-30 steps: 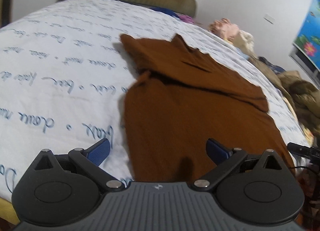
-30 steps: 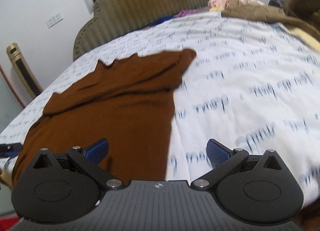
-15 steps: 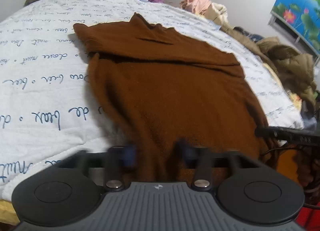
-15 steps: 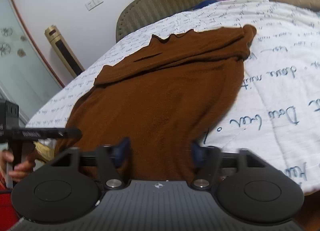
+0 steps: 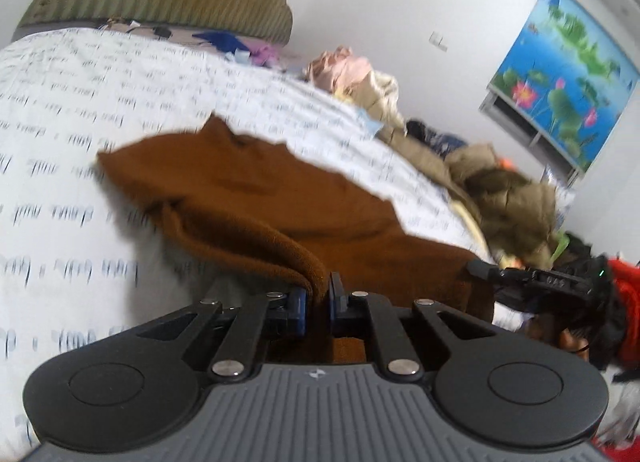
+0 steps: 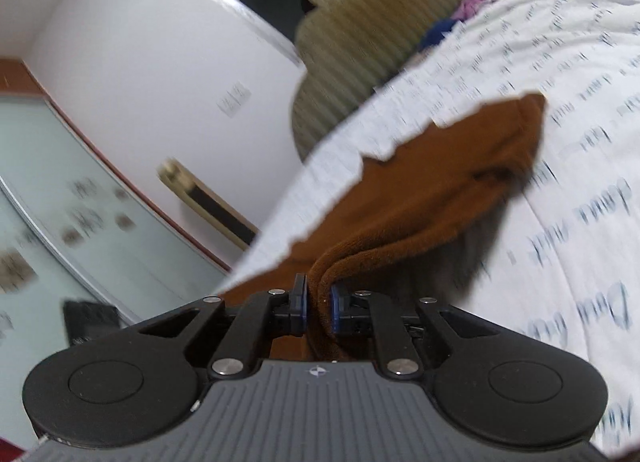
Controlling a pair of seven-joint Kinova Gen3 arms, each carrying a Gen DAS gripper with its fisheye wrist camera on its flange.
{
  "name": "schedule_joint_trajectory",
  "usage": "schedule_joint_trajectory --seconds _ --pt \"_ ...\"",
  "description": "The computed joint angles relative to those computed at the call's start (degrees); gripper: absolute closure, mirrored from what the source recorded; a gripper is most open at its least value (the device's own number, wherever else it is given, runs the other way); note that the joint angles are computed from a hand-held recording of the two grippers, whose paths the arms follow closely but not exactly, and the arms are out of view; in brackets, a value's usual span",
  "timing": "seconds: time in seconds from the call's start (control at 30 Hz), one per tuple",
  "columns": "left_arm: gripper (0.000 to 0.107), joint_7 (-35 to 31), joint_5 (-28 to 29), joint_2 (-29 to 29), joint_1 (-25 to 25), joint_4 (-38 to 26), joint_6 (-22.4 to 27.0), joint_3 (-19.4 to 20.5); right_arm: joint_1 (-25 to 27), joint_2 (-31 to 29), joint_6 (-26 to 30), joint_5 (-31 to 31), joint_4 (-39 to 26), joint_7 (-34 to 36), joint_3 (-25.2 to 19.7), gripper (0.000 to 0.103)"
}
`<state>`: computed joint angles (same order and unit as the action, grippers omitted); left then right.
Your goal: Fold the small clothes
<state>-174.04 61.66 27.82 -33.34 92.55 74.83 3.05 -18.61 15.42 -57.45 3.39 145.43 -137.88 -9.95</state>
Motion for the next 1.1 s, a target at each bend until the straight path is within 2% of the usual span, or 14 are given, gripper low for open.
schedule_joint_trajectory --seconds 0.1,0.17,0.3,0.37,0.43,0.47,0.5,0.57,0.63,0.77,0.83,0.93,1.0,1.1 --pt "0.097 -1.4 4.5 -0.8 6.1 -0.4 -4.6 -4.7 -0.3 -0.1 1.4 0.2 -2.7 0.7 3.2 0.087" --pt "0.097 -0.6 5.9 -1.1 11.4 -0.7 -9.3 -8.6 -4.5 -0.3 6.1 -3.9 -5.7 2.9 7.6 0.087" --pt "0.097 8.2 2.4 2.8 16.7 -5.3 -15.7 -9.7 -14.0 1.9 15.4 -13.3 -11.4 11.5 17.9 0.087" --pt "0.096 12.9 -0.7 4.7 18.4 -7.2 -18.7 -9.3 -15.5 3.4 20.1 -17.9 -13.8 14.6 19.5 0.084" --pt "0.091 17.5 -3.7 6.6 19.5 -9.4 -19.0 -10.2 -13.2 4.2 24.2 -22.6 -15.3 18.5 16.8 0.079" --pt "0.087 19.9 -5.6 7.6 18.7 -10.7 -18.4 -9.1 -11.5 4.6 25.0 -24.9 -15.7 20.3 14.3 0.070" --pt "0.078 21.3 -6.6 8.5 16.8 -11.6 -17.4 -7.3 -9.5 4.7 24.9 -26.4 -15.4 21.2 11.8 0.058" --pt "0.059 21.5 -7.2 9.8 11.6 -11.8 -15.5 -2.0 -5.6 4.7 22.0 -26.5 -13.3 21.0 6.9 0.049" --pt "0.024 19.5 -6.6 9.2 7.1 -9.5 -16.6 2.3 -4.9 3.9 19.7 -27.1 -10.9 20.9 5.4 0.048" --pt "0.022 10.4 -5.2 4.3 3.4 -1.6 -22.2 4.6 -7.4 1.7 18.7 -31.0 -7.1 22.4 5.9 0.046" --pt "0.022 9.2 -7.5 4.4 0.1 -0.9 -20.1 7.6 -6.7 1.3 17.9 -29.2 -5.3 20.6 4.9 0.046" --pt "0.023 8.9 -10.1 5.6 1.2 -2.1 -14.2 5.1 -7.4 0.9 18.1 -28.0 -3.7 19.4 3.8 0.046" --pt "0.023 7.9 -9.8 5.8 1.5 -0.8 -14.0 4.5 -8.6 1.3 18.6 -28.2 -3.9 20.0 3.4 0.046" --pt "0.023 3.9 -7.1 4.8 1.7 2.4 -16.4 5.0 -13.7 1.6 19.9 -33.0 -5.6 25.1 5.4 0.046"
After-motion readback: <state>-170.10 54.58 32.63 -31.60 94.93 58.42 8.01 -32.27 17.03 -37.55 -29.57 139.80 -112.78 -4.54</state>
